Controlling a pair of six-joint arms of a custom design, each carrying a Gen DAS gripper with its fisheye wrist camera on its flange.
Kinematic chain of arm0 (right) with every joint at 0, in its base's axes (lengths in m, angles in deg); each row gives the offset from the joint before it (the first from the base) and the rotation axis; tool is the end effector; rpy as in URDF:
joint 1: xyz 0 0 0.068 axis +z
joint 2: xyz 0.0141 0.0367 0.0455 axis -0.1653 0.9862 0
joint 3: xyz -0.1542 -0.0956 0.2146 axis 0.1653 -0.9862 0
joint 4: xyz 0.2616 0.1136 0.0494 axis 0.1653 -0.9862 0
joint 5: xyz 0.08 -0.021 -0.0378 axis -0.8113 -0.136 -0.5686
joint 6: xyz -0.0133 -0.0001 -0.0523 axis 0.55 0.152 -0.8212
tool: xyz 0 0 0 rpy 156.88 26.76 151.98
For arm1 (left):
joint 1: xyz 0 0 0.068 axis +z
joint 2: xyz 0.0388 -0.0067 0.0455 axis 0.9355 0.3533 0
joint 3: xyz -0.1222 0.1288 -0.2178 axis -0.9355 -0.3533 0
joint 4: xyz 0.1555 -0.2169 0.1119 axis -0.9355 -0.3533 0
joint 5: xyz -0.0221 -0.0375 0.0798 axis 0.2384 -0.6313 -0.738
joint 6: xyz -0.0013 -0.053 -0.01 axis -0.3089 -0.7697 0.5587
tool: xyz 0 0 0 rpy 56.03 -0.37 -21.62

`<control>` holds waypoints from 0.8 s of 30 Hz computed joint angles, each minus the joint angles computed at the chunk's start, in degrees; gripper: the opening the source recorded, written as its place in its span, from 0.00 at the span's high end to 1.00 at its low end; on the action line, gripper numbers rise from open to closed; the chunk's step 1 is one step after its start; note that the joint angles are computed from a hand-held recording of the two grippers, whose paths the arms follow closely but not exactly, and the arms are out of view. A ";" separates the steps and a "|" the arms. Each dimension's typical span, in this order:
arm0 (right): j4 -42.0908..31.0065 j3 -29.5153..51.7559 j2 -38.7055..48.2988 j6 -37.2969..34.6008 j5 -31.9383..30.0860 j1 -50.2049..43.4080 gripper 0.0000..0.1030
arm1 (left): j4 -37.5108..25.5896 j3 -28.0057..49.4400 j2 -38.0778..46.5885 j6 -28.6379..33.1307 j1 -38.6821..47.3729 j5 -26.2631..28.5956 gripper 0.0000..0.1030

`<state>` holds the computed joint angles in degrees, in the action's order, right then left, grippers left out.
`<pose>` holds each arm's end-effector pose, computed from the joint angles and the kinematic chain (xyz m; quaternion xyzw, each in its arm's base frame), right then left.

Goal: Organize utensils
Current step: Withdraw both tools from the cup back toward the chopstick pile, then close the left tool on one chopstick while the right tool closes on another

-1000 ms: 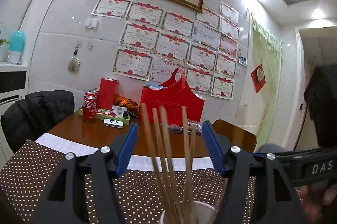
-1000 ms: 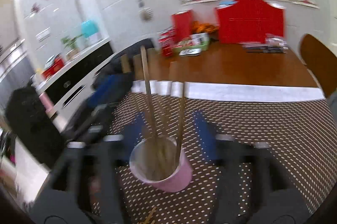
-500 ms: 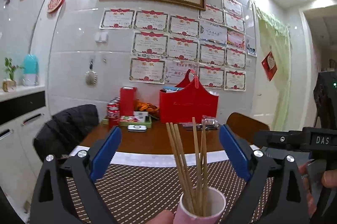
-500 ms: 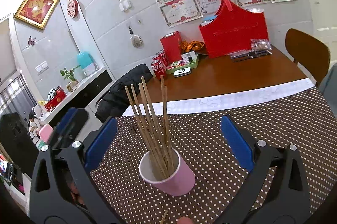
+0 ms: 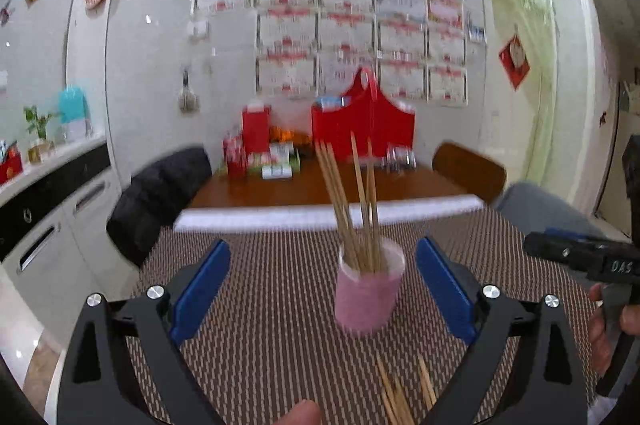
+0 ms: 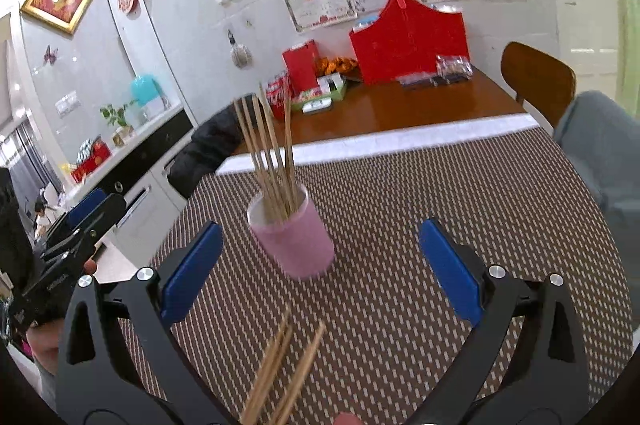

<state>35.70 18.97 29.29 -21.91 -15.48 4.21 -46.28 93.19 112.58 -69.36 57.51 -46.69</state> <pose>0.3402 0.0949 0.3280 -0.1015 0.8521 0.2447 0.4514 0.2580 -0.0459 0.3253 -0.0187 0.8319 0.0054 0.5545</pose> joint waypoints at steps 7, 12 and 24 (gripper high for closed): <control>-4.13 -9.92 -7.34 -3.73 1.21 1.30 0.06 | -9.25 -7.63 -3.22 -4.91 -2.64 0.21 0.10; -5.64 -15.76 -9.33 -4.40 3.99 3.30 0.06 | -12.41 -12.81 -3.62 -7.63 -5.60 -2.00 0.10; -4.86 -22.71 -8.75 -5.22 10.01 9.42 0.06 | -14.29 -18.13 0.42 -13.81 -12.36 -1.79 0.10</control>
